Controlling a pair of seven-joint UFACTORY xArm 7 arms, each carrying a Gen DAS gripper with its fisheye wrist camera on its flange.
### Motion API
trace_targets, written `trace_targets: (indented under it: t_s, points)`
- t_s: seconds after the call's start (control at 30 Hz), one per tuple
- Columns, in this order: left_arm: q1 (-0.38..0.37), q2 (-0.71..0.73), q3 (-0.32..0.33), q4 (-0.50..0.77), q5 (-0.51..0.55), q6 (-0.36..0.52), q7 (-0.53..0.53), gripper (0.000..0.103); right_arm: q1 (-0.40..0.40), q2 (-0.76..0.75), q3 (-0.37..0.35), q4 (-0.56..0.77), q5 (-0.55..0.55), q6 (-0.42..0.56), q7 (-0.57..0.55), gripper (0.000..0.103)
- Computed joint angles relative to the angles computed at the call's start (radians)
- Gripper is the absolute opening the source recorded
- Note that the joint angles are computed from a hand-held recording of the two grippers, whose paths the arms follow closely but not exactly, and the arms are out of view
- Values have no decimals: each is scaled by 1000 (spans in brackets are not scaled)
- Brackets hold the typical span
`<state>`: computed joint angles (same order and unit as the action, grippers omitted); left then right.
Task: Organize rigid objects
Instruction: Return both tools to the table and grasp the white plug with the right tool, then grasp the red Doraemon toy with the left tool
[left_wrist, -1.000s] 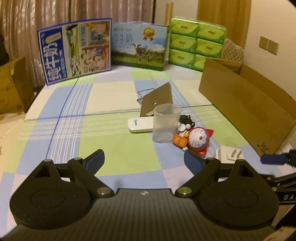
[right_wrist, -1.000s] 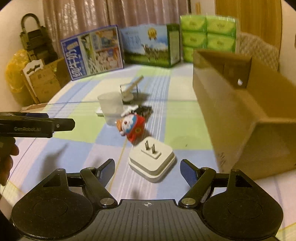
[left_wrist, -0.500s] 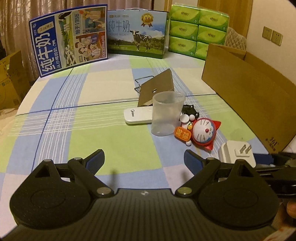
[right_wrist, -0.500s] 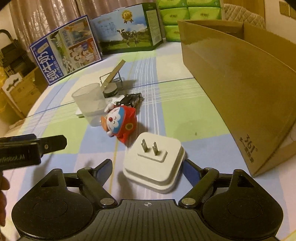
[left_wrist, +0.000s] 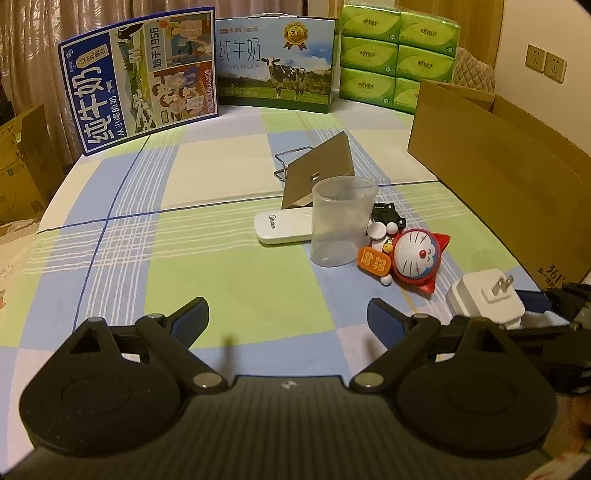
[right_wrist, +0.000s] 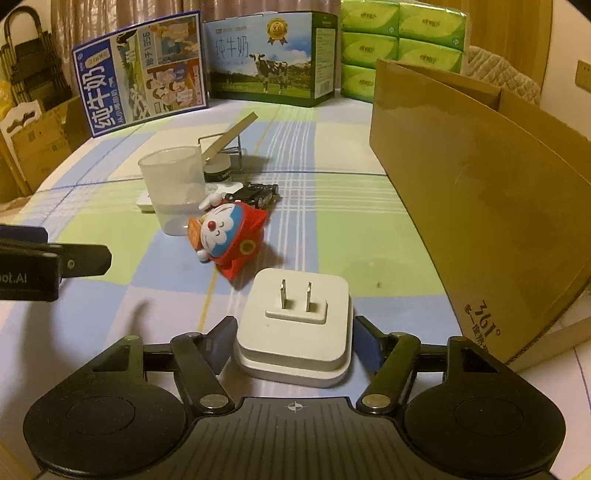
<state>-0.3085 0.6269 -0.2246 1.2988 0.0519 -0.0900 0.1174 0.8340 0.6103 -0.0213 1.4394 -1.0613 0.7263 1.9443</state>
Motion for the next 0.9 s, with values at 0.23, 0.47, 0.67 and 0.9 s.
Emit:
trace_targets:
  t_s: [0.23,0.47,0.67,0.9]
  points:
    - [65,9,-68,1,-17,-10,-14,90,-19,-17,-25,-2,-95,5,40,63]
    - [114,27,-118,16,-23,-5,-28,90,-80,-7,-25,-12,-183,-182,51,63]
    - [192,74,-239,54,-12,26,14,90,-66,-21,-27,-36,-184,-217,23,63]
    - [164,180,-300,194,-56,78,57,78,-64,-50,-3,-94,-93,-138,-50,62]
